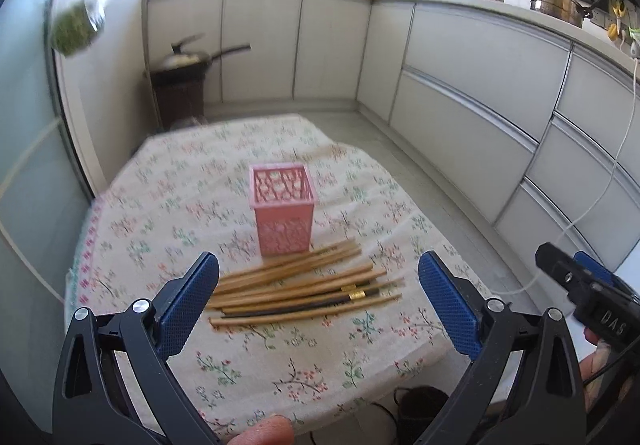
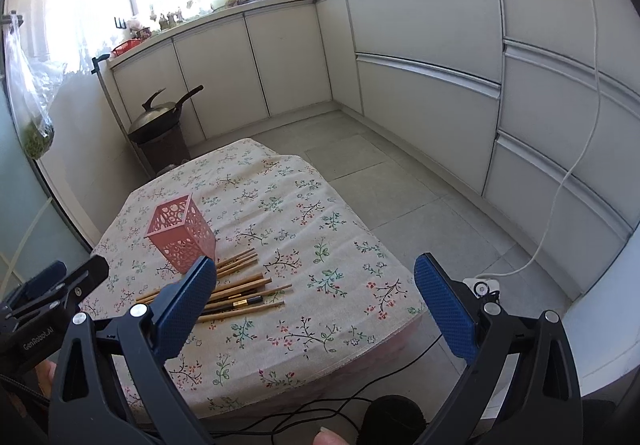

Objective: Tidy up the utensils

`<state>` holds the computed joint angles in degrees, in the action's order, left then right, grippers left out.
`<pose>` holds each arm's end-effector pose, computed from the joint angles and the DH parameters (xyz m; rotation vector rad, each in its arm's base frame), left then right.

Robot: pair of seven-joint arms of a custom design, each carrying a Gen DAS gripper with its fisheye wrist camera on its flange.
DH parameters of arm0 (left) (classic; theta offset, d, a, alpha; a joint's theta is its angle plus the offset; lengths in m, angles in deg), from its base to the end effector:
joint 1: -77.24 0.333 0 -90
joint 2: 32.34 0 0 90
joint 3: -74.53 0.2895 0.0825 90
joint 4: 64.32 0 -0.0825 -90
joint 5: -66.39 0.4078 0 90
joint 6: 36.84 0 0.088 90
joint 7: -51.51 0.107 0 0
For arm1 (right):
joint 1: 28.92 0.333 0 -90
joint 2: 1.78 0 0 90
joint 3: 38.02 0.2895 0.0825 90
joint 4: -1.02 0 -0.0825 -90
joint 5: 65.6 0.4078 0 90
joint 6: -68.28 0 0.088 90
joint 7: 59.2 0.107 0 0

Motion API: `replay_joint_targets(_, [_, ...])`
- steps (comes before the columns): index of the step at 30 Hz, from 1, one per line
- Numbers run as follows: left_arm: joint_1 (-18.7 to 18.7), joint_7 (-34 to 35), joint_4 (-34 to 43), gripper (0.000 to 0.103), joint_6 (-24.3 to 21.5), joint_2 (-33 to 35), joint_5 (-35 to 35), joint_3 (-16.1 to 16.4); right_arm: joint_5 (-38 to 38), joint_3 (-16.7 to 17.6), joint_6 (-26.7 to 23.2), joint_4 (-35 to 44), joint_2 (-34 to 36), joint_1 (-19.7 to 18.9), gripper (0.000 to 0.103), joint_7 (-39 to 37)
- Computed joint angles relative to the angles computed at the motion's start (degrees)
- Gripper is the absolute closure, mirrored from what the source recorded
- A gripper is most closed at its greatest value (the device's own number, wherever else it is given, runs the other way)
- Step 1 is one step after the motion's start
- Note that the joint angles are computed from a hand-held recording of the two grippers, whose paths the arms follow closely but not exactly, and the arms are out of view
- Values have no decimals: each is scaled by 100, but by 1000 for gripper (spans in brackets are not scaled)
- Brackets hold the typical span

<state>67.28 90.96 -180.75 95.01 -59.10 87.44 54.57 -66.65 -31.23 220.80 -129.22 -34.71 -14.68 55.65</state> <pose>0.4169 -0.2734 0.6797 -1.8889 1.5600 -0.8355 0.4307 0.1793 0.6598 -1.5446 1.6080 -0.5298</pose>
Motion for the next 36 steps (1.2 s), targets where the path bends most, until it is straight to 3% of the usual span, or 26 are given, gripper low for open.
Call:
replay_joint_targets(1, [-87, 155, -5, 7, 5, 28, -195, 121, 224, -161, -94, 55, 52, 146, 7, -70])
replay_joint_targets(3, [-272, 603, -235, 7, 605, 33, -551, 361, 910, -606, -361, 206, 181, 528, 7, -349])
replay_joint_targets(5, [-723, 1783, -200, 7, 776, 239, -1273, 748, 1696, -980, -591, 315, 279, 803, 7, -615])
replay_joint_targets(7, [-1115, 3032, 55, 7, 358, 546, -2071, 1053, 2533, -1310, -819, 430, 375, 993, 7, -829])
replay_joint_targets(9, [-1170, 3480, 94, 7, 305, 690, -2469, 1032, 3148, -1507, -1041, 553, 464, 1063, 7, -978])
replay_joint_targets(10, [-1150, 3647, 221, 7, -32, 836, -2566, 1026, 3383, -1568, -1116, 609, 509, 1067, 7, -1062])
replay_joint_targets(13, [-1026, 3896, 624, 7, -749, 1240, -2960, 961, 3800, -1585, -1273, 699, 613, 971, 7, -1254])
replay_joint_targets(18, [-814, 4374, 1492, 7, -1574, 1988, -2506, 628, 4502, -1612, -1784, 852, 886, 803, 7, -1390])
replay_joint_targets(25, [-769, 5296, 2884, 10, -2721, 3061, -1952, 510, 4733, -1315, -1909, 885, 1005, 326, 7, -1394])
replay_joint_targets(28, [-798, 5601, 3311, 22, -3036, 3409, -1940, 499, 4826, -1288, -2065, 947, 1093, 228, 7, -1345])
replay_joint_targets(30, [-817, 5839, 3625, 38, -3262, 3663, -1996, 491, 4945, -1298, -2199, 988, 1168, 188, 7, -1347])
replay_joint_targets(36, [-964, 6225, 4837, 60, -3975, 4617, -1992, 512, 5148, -1248, -2369, 1065, 1283, 43, 7, -1391])
